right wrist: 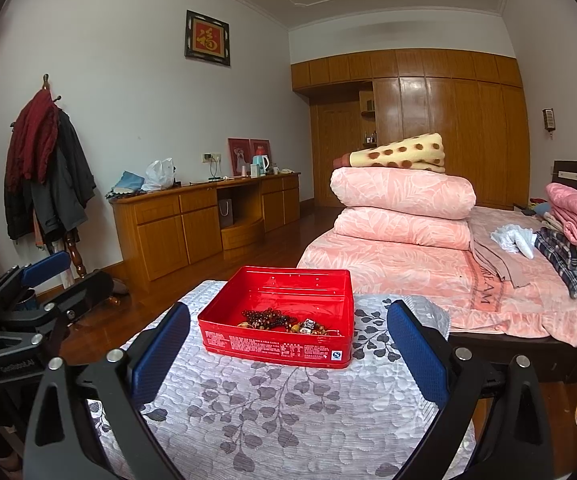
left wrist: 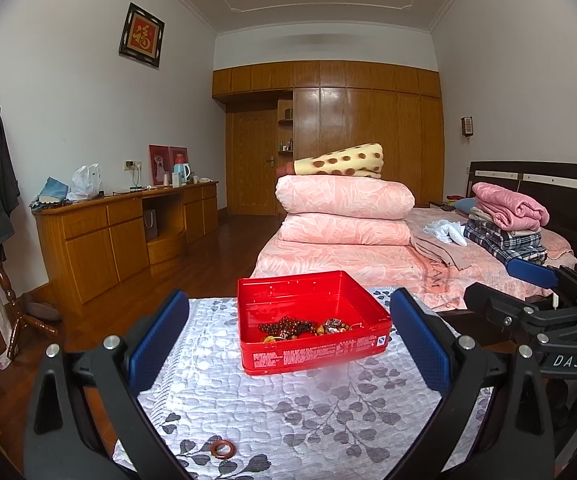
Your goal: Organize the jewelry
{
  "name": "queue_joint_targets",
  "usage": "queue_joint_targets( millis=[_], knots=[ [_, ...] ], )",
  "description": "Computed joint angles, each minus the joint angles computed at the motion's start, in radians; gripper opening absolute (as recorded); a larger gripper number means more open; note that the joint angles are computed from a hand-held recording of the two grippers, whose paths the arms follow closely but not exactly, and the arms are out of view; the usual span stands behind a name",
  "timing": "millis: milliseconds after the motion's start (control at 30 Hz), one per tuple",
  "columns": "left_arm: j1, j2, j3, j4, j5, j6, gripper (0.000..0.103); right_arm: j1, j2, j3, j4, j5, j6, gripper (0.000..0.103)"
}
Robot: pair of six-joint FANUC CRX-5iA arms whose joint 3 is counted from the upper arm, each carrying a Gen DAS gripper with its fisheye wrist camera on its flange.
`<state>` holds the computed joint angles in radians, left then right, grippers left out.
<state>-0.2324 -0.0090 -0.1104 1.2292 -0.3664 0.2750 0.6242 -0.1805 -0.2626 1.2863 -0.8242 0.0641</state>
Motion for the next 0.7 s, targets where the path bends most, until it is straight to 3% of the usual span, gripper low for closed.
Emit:
queue_joint_targets(
  millis=[700],
  knots=[
    [0.01,0.017,0.011,0.015,-0.027,0.004,0.097,-0.011,0.005,-0.002,-0.014,0.01,0.007,0.097]
  ],
)
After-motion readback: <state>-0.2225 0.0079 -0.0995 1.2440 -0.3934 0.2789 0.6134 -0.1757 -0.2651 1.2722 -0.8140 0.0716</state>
